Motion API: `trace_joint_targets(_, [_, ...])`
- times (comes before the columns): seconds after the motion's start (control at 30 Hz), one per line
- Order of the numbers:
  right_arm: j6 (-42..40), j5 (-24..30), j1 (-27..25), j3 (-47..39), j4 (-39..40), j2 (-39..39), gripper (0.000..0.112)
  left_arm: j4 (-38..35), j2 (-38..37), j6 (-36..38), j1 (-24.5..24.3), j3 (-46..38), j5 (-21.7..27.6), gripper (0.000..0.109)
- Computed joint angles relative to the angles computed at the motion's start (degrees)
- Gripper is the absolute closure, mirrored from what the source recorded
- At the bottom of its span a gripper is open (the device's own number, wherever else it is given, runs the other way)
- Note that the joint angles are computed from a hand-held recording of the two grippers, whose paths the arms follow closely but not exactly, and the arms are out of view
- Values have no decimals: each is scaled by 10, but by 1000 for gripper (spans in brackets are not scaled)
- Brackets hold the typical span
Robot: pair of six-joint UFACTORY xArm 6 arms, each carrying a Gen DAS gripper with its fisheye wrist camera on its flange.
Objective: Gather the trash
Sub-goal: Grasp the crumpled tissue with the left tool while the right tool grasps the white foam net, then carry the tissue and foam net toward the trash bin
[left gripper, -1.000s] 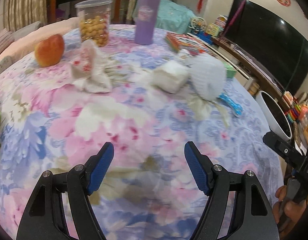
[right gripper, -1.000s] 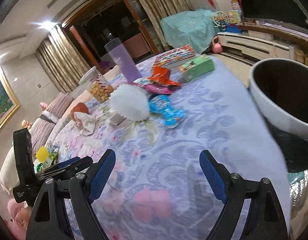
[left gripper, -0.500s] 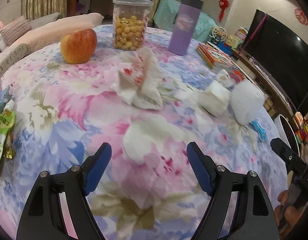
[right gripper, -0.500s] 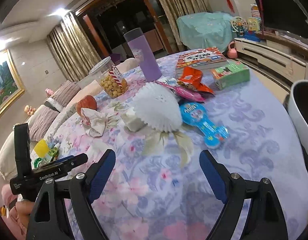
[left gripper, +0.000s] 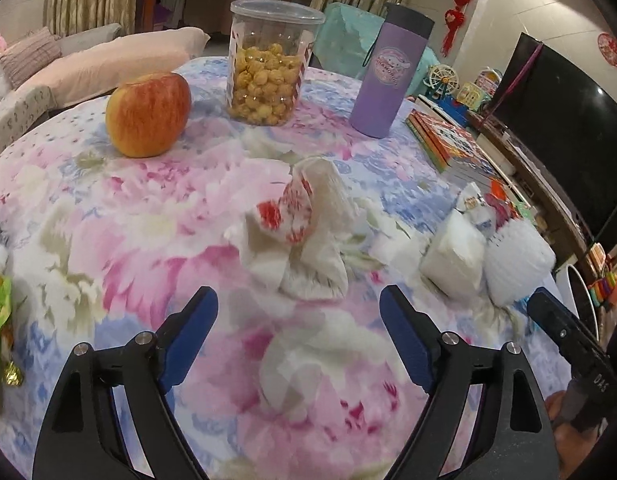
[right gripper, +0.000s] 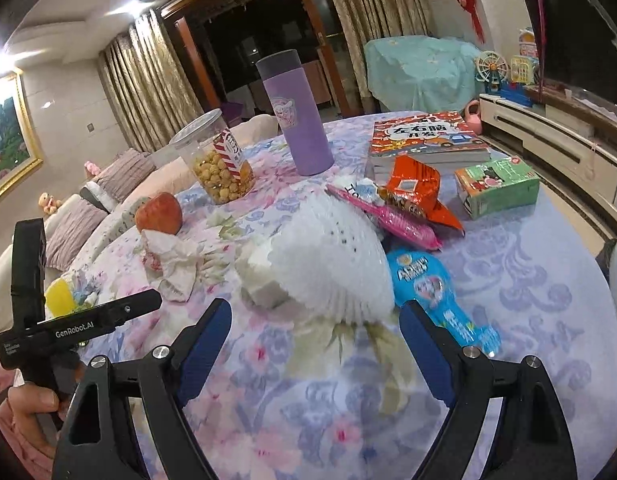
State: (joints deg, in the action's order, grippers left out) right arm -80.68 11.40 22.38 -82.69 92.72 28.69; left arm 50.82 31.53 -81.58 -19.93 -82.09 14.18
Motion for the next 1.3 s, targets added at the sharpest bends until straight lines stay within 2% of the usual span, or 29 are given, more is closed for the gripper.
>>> trace_joint_targets(0.07, [23, -6, 2, -15, -24, 14, 25, -14, 13, 12, 3, -16, 5, 23])
trace_joint_targets(0.23, [44, -15, 5, -37, -50, 33, 26, 21, 35, -28, 8, -43, 11, 24])
trace_joint_targets(0.27, [23, -24, 7, -41, -30, 34, 28, 36, 37, -40, 9, -46, 12, 33])
trace_joint_targets(0.3, [-1, -33, 9, -45, -7, 35, 34, 31, 40, -32, 9, -46, 8, 52])
trace_joint_targets(0.33, [-6, -35, 9, -48, -3, 37, 39, 11, 43, -10, 9, -48, 2, 60])
trace_joint_targets(0.37, [11, -35, 8, -49, -19, 41, 54, 10, 44, -5, 9, -48, 0, 67])
trace_joint_targets(0.43, [35, -27, 4, -50, -37, 45, 70, 30, 38, -15, 6, -44, -2, 80])
trace_joint_targets(0.5, [-1, -23, 0, -47, 6, 38, 82, 33, 31, -13, 3, -36, -5, 89])
trace_joint_targets(0.6, [-36, -6, -7, -27, 47, 18, 87, 58, 12, -34, -7, -15, -10, 90])
trace_joint_targets(0.9, [-108, 40, -29, 79, 138, -70, 87, 117, -29, -93, -49, 26, -33, 90])
trace_joint_targets(1.3, [-170, 67, -76, 201, 221, -177, 87, 56, -15, -19, -120, 4, -52, 90])
